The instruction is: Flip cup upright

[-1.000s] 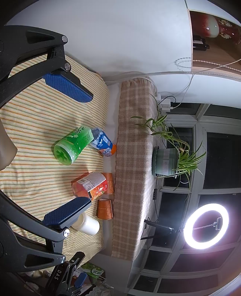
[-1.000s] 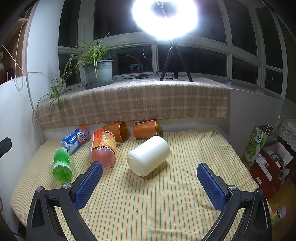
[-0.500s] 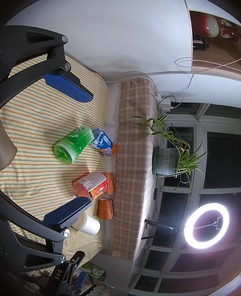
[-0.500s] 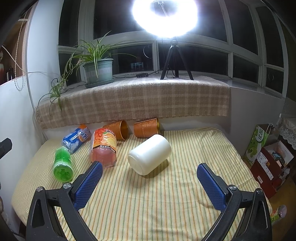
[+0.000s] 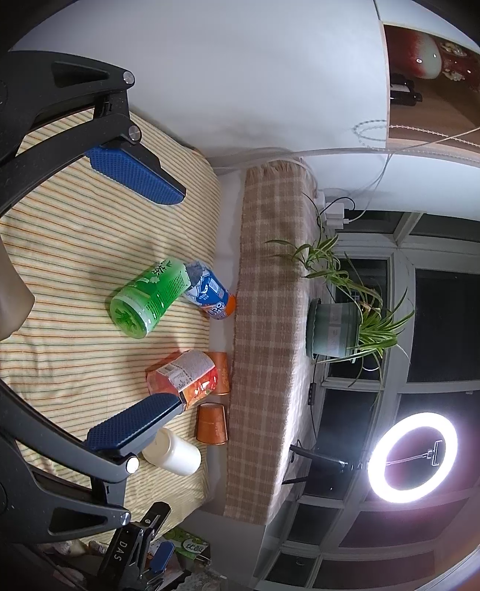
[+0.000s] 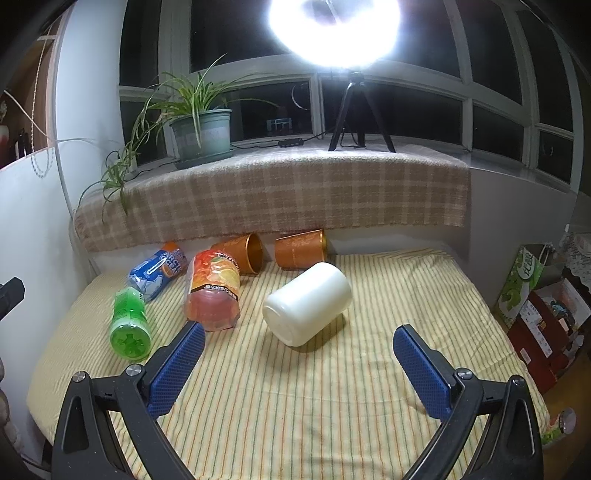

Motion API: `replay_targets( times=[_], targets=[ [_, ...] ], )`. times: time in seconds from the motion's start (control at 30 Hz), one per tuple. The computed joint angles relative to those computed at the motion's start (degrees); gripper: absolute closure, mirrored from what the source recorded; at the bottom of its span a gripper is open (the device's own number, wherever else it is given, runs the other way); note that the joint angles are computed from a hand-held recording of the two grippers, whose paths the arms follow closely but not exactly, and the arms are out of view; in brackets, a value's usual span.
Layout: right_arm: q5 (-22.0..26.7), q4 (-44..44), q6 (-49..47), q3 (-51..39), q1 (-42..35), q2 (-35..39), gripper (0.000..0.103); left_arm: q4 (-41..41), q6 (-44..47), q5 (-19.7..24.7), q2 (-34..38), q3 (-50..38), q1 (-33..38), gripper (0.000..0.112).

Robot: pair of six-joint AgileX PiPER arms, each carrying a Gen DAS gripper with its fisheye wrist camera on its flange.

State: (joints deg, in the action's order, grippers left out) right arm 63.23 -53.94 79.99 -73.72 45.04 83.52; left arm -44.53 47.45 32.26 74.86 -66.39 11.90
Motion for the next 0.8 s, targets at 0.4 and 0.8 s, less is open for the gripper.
replay_targets(
  times=[0.4, 0.8],
  targets=[
    [-7.3, 7.7, -12.5, -7.0, -6.6, 4.4, 0.000, -0.2, 1.0, 2.4, 1.7, -1.0, 4.2, 0.009],
    [-11.8, 28.8, -39.8, -26.8, -12.5, 18.1, 0.003, 0.0, 3.0, 5.6, 3.4, -0.1, 11.5, 0.009]
  ],
)
